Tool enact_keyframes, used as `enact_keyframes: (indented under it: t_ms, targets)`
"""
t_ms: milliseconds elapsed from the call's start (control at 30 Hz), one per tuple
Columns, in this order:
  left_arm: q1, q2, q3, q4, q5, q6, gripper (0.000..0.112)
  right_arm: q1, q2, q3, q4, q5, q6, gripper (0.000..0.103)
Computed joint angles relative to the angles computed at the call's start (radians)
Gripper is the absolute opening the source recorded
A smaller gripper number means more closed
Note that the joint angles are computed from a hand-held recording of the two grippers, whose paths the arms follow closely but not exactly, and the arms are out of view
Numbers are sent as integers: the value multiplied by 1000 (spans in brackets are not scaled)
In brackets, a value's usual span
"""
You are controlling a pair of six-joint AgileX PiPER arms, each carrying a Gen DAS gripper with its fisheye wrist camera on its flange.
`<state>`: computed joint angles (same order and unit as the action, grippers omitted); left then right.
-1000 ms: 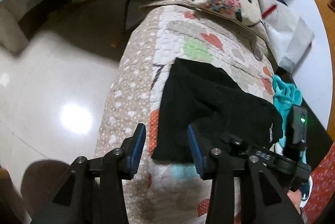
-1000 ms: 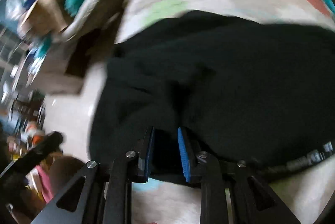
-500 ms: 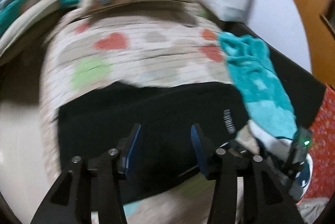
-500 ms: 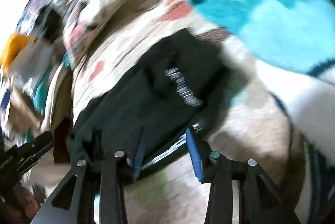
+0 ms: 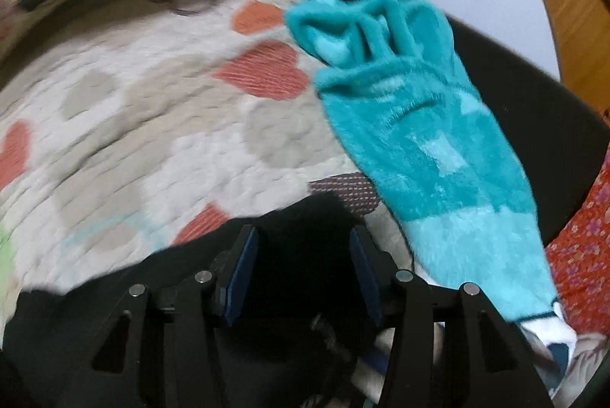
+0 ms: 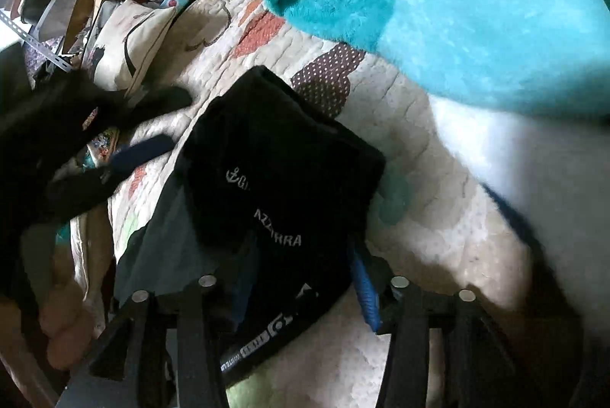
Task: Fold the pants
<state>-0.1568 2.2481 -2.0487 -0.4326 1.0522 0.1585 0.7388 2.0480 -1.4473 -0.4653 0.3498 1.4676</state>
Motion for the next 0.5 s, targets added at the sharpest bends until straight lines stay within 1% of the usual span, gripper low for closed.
enact_keyframes:
  t_ms: [67,100,133,200,233,267,300,333,367,400,433,500]
  targets:
    - [-23,88,-132,25,56,-3,61,10,9,-9,-65,8,48,60]
    - [-41,128,-194,61,76,-21,64,14,15,-18,-83,14,55,63]
    - [-50,145,-221,84,85,-31,66,15,18,-20,-89,12,55,64]
    - [-71,181,-295,139,137,-30,65,9,23,-27,-62,8,25,63]
    - [-72,178,-293,148,141,-25,55,-2,17,-16,-25,-22,-10,63]
    - [-69,173,-291,144,149,-20,40,-9,14,-12,17,-40,-50,54]
    - [-61,168,-291,134,161,-16,34,-13,16,-19,42,-36,-84,34]
    - [-49,153,-270,115,157,-9,24,-17,22,-34,99,-29,-155,27]
    - [-39,139,-250,99,149,-3,18,-19,23,-40,125,-29,-187,26]
    - [-26,112,-208,81,132,8,15,-18,21,-41,128,-31,-195,24]
    - [-18,80,-161,75,108,15,7,-16,17,-45,133,-30,-213,23]
    - [0,22,-80,61,72,33,7,-3,7,-52,83,-25,-199,22]
